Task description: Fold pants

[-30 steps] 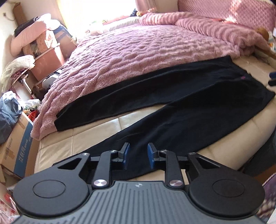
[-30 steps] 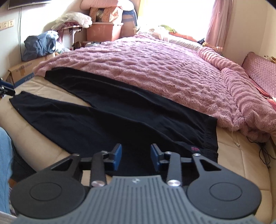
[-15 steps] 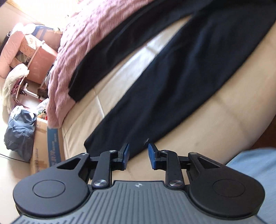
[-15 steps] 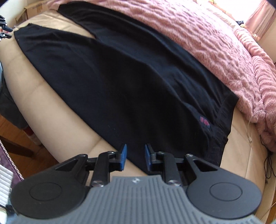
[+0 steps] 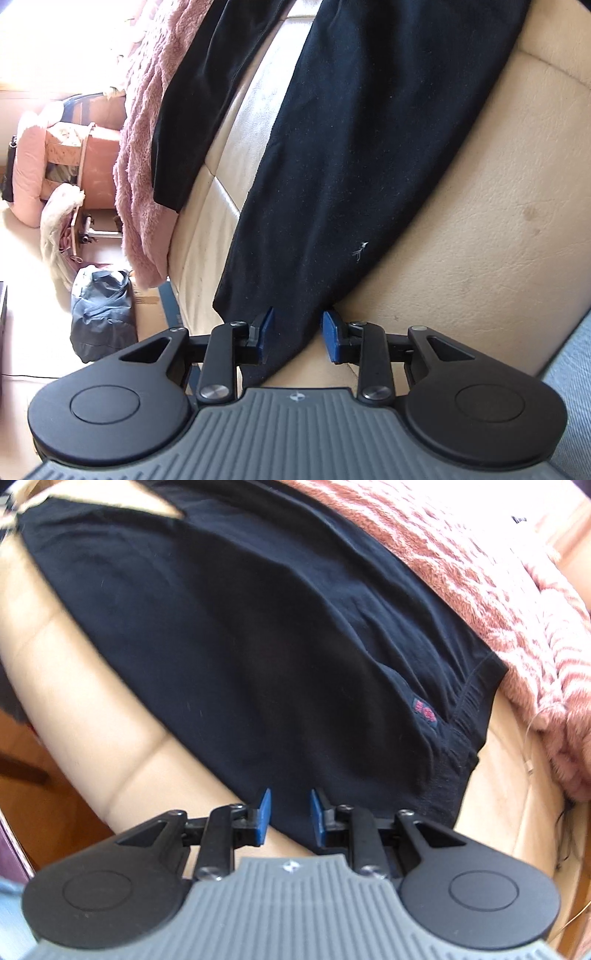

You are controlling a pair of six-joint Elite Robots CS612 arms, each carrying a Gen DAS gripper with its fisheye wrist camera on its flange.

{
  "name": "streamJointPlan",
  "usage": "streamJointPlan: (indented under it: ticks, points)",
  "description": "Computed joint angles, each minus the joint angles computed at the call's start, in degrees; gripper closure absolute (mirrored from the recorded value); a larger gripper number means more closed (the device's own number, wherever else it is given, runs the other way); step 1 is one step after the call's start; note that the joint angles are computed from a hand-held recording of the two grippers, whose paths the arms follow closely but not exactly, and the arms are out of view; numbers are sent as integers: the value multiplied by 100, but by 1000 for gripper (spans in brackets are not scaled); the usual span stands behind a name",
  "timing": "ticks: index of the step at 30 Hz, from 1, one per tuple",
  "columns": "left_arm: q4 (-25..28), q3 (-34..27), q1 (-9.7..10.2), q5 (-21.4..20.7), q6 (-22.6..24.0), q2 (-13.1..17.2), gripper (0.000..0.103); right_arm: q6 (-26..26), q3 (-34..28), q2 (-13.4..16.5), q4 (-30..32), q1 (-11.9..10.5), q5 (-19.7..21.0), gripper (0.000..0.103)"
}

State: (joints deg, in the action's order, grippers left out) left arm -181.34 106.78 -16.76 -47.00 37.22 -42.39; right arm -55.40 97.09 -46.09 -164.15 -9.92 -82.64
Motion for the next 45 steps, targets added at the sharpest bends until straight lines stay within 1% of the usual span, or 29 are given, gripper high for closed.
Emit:
streamJointPlan:
  ticks: [1, 2, 3, 4, 5, 7, 10, 11, 13, 16, 17, 18, 19, 21, 23, 25, 26, 29, 32, 35, 38, 41, 45]
  points:
    - [57, -28, -15, 75, -139, 17, 71, -179, 39, -6, -59, -23, -24, 83]
    - [219, -45, -33, 106, -374, 1, 82, -331, 70, -12, -91, -39, -60, 80]
    - [413, -86, -35, 140, -640, -11, 87, -496, 102, -21, -104, -57, -103, 75]
    - [639, -107, -52, 186, -1027, -37, 93, -663, 132, -28, -114, -75, -140, 74]
    - [781, -125, -55, 189, -1357, -61, 97, -825, 159, -27, -141, -91, -179, 74]
    - [934, -122, -90, 265, -1929, -110, 101, -1130, 207, 2, -293, -110, -288, 74]
    - [927, -144, -134, 492, -2415, -164, 102, -1684, 288, 78, -697, -126, -407, 74]
    - [1011, -146, -150, 528, -2692, -223, 102, -1904, 304, 112, -835, -126, -464, 74]
    - [1252, -183, -128, 442, -3191, -347, 102, -2353, 323, 184, -1088, -140, -494, 74]
    - [1462, -206, -128, 396, -3713, -490, 102, -2960, 380, 244, -1376, -176, -355, 74]
    - [1530, -218, -122, 362, -3884, -538, 102, -3189, 419, 252, -1492, -190, -312, 78]
    - [1544, -226, -115, 327, -3994, -572, 102, -3396, 467, 253, -1596, -207, -276, 92]
    - [1574, -234, -118, 311, -4114, -609, 102, -3516, 503, 263, -1723, -218, -287, 103]
    - [1555, -238, -124, 326, -4218, -648, 102, -3685, 581, 291, -2036, -263, -263, 103]
    - [1571, -245, -126, 365, -4350, -683, 102, -3447, 640, 270, -2208, -336, -39, 103]
    - [1603, -236, -123, 328, -4560, -742, 102, -3123, 692, 219, -2385, -395, 164, 103]
    - [1571, -229, -118, 305, -4590, -771, 102, -2973, 703, 192, -2472, -417, 241, 103]
    - [1513, -260, -121, 402, -4499, -813, 102, -2468, 672, 87, -2633, -481, 493, 103]
    - [1462, -418, -95, 534, -4357, -792, 102, -1813, 424, 63, -2638, -475, 596, 103]
    - [1437, -688, -51, 661, -4141, -701, 102, -1211, 70, 96, -2564, -434, 627, 103]
    - [1507, -1071, 12, 776, -3919, -547, 103, -781, -394, 224, -2405, -361, 563, 103]
    - [1674, -1545, 92, 855, -3713, -320, 103, -503, -997, 463, -2107, -262, 440, 103]
    - [2272, -2340, 209, 829, -3644, 68, 103, -175, -1826, 835, -1614, -125, 255, 103]
